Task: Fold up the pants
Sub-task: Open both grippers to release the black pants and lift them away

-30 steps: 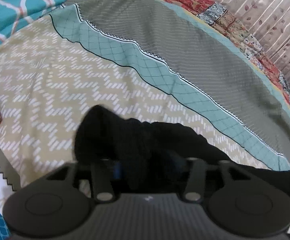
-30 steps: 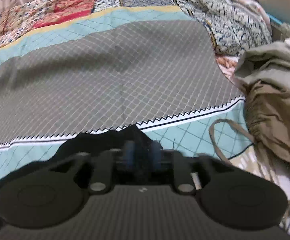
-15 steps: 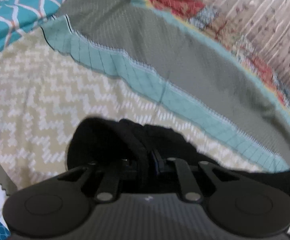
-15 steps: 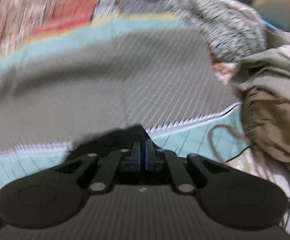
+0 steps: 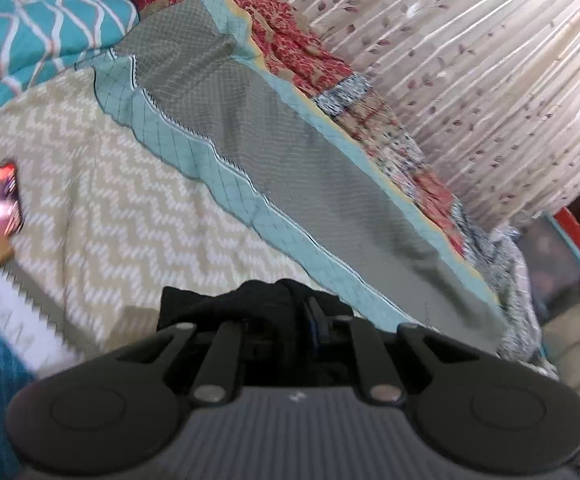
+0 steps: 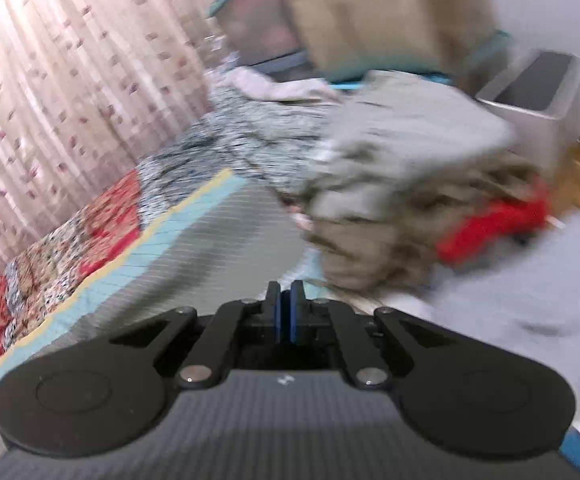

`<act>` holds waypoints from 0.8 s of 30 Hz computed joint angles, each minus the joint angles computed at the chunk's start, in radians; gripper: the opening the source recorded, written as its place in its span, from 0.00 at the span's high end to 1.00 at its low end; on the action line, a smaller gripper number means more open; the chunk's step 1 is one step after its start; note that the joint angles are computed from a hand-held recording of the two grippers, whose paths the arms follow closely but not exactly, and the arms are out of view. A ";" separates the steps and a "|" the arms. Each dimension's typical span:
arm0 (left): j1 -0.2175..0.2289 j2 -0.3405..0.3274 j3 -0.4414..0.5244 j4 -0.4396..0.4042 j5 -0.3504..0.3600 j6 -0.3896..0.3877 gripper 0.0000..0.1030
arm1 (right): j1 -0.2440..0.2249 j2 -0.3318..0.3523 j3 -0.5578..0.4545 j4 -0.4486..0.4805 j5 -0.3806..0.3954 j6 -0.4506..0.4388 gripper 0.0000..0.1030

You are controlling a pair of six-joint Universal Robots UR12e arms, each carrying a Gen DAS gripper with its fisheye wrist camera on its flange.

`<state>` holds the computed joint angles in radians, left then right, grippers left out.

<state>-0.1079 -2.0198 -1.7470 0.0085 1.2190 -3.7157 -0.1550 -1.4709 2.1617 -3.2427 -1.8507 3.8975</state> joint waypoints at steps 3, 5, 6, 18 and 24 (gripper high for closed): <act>0.014 0.042 -0.074 0.022 -0.047 0.004 0.89 | -0.008 -0.073 0.106 0.019 -0.022 0.065 0.93; 0.022 0.071 -0.129 0.029 -0.075 0.012 0.89 | -0.005 -0.113 0.174 0.033 -0.037 0.121 0.93; 0.025 0.085 -0.159 0.030 -0.086 0.014 0.88 | -0.004 -0.128 0.203 0.035 -0.041 0.154 0.93; 0.029 0.144 -0.277 -0.075 -0.038 0.041 0.58 | 0.139 -0.105 0.219 0.341 -0.297 0.369 0.81; 0.010 0.204 -0.287 0.016 0.111 0.154 0.48 | 0.235 -0.058 0.173 0.083 -0.316 0.126 0.67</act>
<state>-0.0979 -1.8162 -2.0345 0.0249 1.3300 -3.5617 0.0802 -1.5290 2.3343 -3.1599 -2.1664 4.0238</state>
